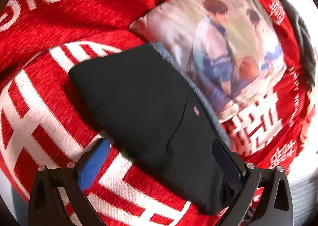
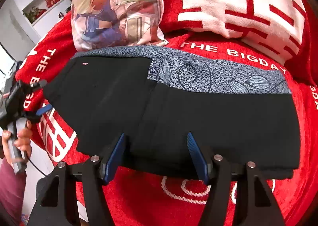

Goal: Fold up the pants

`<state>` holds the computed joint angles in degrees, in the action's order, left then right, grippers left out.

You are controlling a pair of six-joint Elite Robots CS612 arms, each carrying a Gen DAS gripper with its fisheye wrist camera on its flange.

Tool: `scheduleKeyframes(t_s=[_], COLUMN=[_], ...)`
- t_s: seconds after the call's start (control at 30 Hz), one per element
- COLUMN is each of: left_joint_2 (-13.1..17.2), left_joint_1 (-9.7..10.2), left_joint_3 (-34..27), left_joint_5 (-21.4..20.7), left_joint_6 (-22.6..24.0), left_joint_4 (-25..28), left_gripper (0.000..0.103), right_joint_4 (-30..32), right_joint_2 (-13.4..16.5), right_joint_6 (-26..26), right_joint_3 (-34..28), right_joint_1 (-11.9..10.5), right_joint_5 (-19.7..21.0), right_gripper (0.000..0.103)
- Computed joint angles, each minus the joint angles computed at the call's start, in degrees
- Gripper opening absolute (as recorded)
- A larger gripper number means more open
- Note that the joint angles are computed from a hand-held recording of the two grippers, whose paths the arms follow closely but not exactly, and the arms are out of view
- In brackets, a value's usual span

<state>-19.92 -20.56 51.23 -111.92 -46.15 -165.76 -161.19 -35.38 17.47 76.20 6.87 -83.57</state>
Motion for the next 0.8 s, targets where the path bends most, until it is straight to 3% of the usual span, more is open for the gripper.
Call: scheduleKeyframes(t_s=[0.1,0.27,0.4,0.5,0.6,0.67,0.7,0.73,0.8], left_joint_2=[1.63,1.74,1.02,2.12,2.30,1.57,1.15,0.69,-0.16], left_joint_1=[0.27,-0.01,-0.63,-0.87,-1.36,-2.21,-2.71,-3.22,-3.60], left_joint_3=[-2.39,-3.87,-2.65,-5.06,-5.67,-5.88,-5.88,-5.70,-3.81], left_joint_5=[-1.68,0.32,2.55,4.15,6.97,12.20,15.60,19.17,21.59], left_joint_6=[-0.88,0.73,3.51,3.91,5.20,6.76,7.97,9.42,10.79], left_joint_4=[-0.59,2.12,-1.80,3.48,4.63,9.11,11.43,13.60,11.24], left_gripper=[0.103,0.103,0.103,0.103,0.101,0.080,0.058,0.045,0.039], right_joint_4=[-0.18,-0.16,-0.21,0.28,1.21,-0.45,-1.06,-1.23,-0.72], right_joint_2=[0.13,0.20,0.21,0.11,-0.63,-1.35,-1.64,-1.90,-1.98], right_joint_6=[-0.20,-0.26,-0.36,-0.40,-0.71,-0.90,-1.16,-1.63,-2.08], right_joint_3=[-0.06,-0.18,-0.16,-0.32,-0.44,0.02,0.04,-0.32,-1.42], right_joint_1=[0.07,0.23,0.18,0.25,0.38,0.33,0.25,0.13,-0.15], right_joint_5=[-0.06,-0.45,-0.13,-0.43,-1.56,-1.86,-1.69,-1.37,-0.18], right_gripper=[0.072,0.073,0.073,0.073,0.074,0.074,0.074,0.074,0.074])
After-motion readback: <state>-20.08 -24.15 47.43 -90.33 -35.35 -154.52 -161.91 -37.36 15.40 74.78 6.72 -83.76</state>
